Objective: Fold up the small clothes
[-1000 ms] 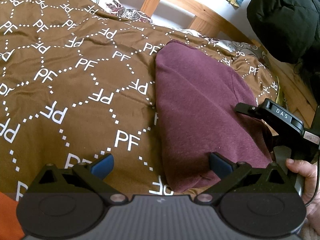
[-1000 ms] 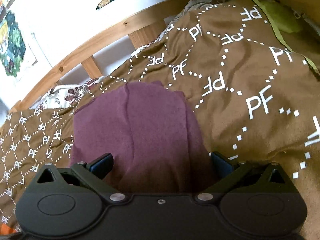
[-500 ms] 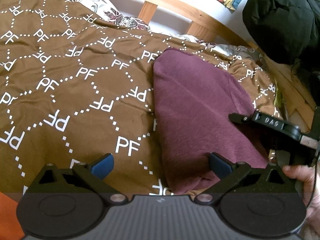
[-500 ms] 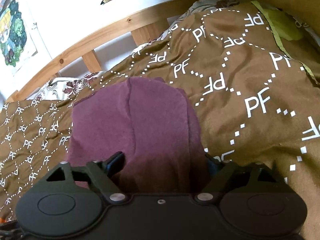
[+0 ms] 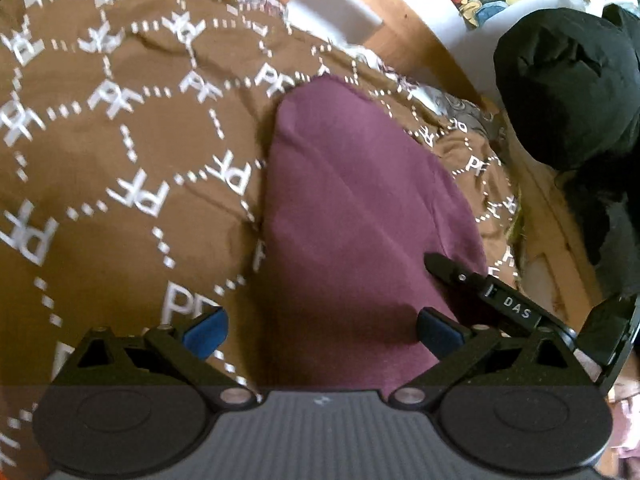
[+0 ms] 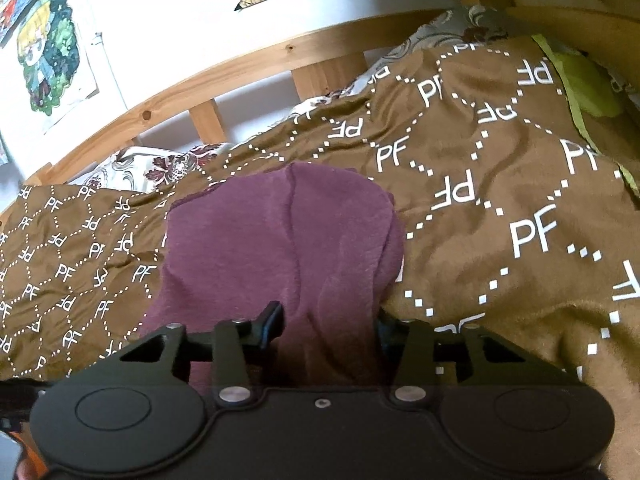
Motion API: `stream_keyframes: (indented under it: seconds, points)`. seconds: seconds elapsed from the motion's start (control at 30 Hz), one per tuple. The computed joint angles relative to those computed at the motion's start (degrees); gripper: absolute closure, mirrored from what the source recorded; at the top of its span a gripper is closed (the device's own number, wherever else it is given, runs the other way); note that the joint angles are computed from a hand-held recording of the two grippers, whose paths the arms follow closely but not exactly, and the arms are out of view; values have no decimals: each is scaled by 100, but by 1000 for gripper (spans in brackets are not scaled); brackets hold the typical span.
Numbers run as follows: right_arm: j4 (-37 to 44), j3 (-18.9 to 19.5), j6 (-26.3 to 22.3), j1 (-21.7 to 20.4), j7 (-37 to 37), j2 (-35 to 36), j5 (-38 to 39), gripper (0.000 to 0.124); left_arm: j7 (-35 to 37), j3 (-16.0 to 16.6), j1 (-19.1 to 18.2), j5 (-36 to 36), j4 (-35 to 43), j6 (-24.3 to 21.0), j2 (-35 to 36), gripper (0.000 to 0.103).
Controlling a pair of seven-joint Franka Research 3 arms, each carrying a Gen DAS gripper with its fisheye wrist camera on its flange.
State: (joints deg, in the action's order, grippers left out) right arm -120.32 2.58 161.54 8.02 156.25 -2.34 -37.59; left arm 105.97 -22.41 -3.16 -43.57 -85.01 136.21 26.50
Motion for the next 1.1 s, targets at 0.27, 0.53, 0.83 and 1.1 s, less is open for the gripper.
stream_keyframes:
  seconds: [0.27, 0.53, 0.83, 1.1]
  points:
    - [196, 132, -357, 72, 372, -61, -967, 98, -65, 40, -93, 195, 159, -129, 1, 51]
    - [1286, 315, -1271, 591, 166, 251, -2355, 102, 907, -10, -109, -94, -635, 1588, -879, 60]
    - [3110, -159, -593, 1128, 390, 1487, -3842, 103, 315, 675, -695, 1086, -706, 4111, -762, 60]
    - [4393, -231, -225, 1115, -1308, 2843, -2231, 103, -2116, 2021, -1432, 2611, 169, 2943, 25, 59]
